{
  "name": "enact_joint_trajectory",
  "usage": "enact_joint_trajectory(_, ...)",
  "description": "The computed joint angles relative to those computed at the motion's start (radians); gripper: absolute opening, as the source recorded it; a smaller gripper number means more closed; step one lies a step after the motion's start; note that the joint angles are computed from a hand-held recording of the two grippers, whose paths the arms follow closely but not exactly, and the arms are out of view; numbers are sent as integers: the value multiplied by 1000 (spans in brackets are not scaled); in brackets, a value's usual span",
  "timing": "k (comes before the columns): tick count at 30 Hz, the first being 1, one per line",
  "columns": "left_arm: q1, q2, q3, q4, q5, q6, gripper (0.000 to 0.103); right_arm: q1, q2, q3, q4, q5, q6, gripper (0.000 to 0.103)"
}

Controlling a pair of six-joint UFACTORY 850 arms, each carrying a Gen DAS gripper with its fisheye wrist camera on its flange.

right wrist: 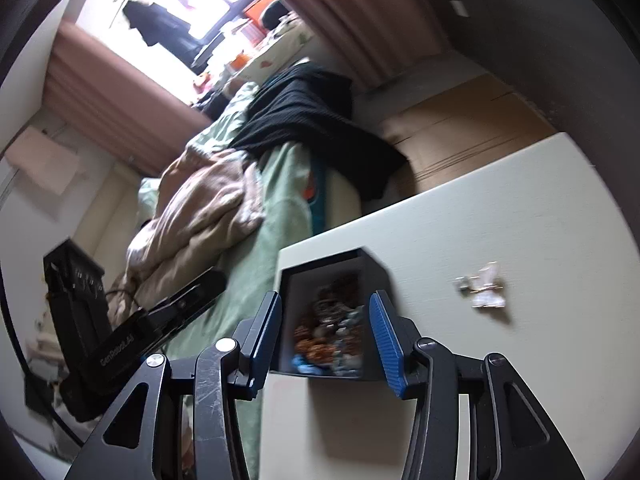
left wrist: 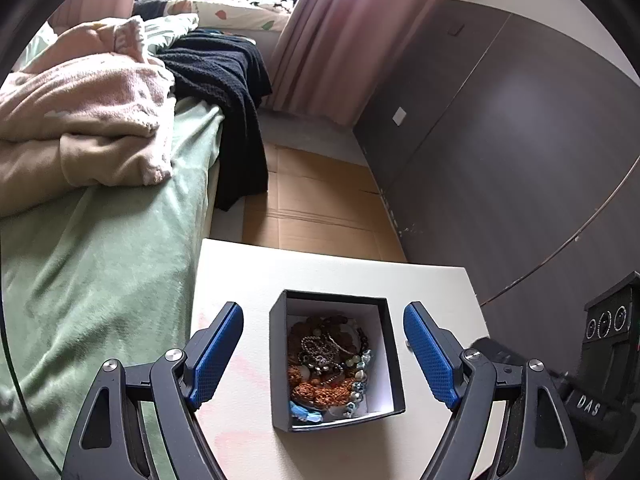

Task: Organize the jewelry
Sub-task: 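Lower both held pieces into the black box and open both tools, then lower the left tool onto the white butterfly pendant and close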

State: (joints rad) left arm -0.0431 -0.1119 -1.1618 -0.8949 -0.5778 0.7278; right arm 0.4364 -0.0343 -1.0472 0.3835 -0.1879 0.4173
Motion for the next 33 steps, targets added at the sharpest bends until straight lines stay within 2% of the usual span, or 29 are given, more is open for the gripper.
enact_joint_trajectory(2,-9,3,2,8,5,-12,83,-15,17,18,-50,-7,64,55)
enact_joint_trajectory(7,-47,12,8,4,11,9,83,-56,47,52,-80,-32,135,55)
enact_joint_trajectory(15,-137,5,5,80,39,-22,83,-110,70,87,32,-83,64,56)
enact_joint_trajectory(17,-151,4,6,84,42,-17,82,-122,82,100,29,-85,76,63)
enact_joint_trajectory(21,-195,-11,-4,126,41,-41,76,-151,110,128,31,-91,83,70)
enact_joint_trajectory(25,-239,-37,-25,180,35,-92,71,-192,134,163,213,-100,-74,83)
enact_joint_trajectory(26,-246,-42,-27,188,30,-102,70,-199,139,168,219,-106,-74,87)
enact_joint_trajectory(31,-300,-76,-52,254,28,-177,58,-226,148,182,144,-141,21,88)
enact_joint_trajectory(33,-315,-97,-71,284,16,-215,55,-237,150,187,129,-153,42,92)
